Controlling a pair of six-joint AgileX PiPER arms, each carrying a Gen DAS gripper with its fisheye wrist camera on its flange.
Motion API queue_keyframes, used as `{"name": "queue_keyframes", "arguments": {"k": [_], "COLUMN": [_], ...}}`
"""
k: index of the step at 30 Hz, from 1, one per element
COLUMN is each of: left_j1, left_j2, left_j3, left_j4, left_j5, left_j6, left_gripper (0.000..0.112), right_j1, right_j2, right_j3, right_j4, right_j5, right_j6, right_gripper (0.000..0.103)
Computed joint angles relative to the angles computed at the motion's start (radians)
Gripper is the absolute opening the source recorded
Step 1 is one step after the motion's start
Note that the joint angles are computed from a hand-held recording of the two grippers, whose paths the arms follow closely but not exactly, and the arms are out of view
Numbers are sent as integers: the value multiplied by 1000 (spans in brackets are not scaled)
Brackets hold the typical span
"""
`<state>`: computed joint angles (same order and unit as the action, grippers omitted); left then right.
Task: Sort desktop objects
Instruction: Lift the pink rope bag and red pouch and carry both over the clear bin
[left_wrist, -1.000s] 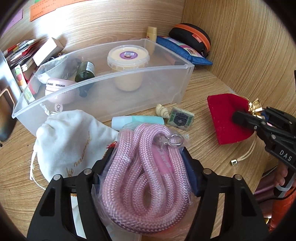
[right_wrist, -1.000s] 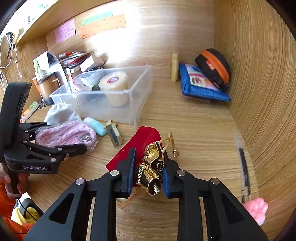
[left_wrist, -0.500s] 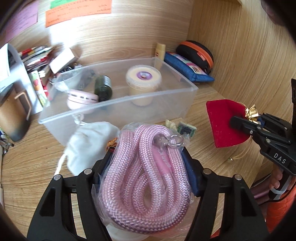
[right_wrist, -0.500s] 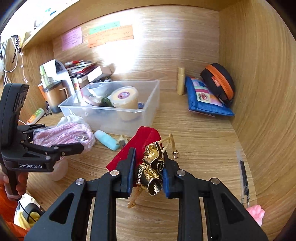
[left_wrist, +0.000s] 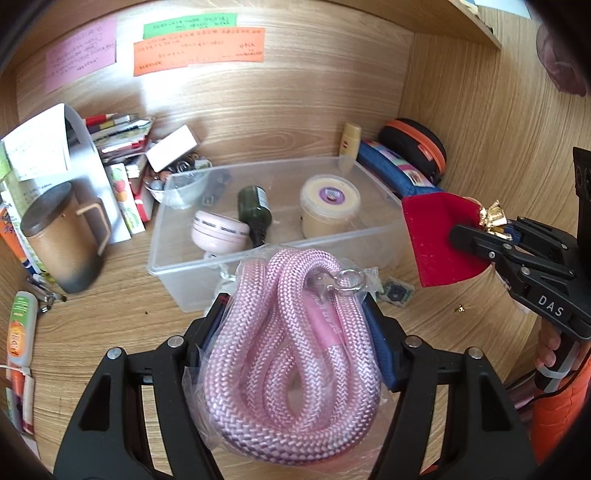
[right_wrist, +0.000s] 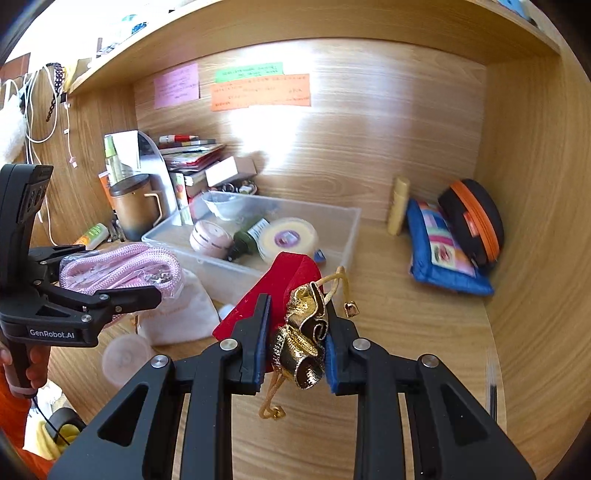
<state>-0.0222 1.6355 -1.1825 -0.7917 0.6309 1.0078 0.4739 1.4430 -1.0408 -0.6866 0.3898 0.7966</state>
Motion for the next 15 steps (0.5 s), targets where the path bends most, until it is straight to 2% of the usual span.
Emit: {"name": "queue_keyframes", "arguments": {"k": [6, 15], "left_j1": [41, 67], "left_j2": [21, 70], "left_j3": [-41, -127], "left_j4": [-35, -36], "left_j5": [45, 66], "left_j6": [14, 10], "left_gripper": [67, 67], "right_j1": [4, -18], "right_j2": [59, 182], "right_j3": [-90, -261], "right_j4": [-2, 137], "right_j5": [17, 51], "right_j6": [-10, -188], "right_gripper": [22, 22]}}
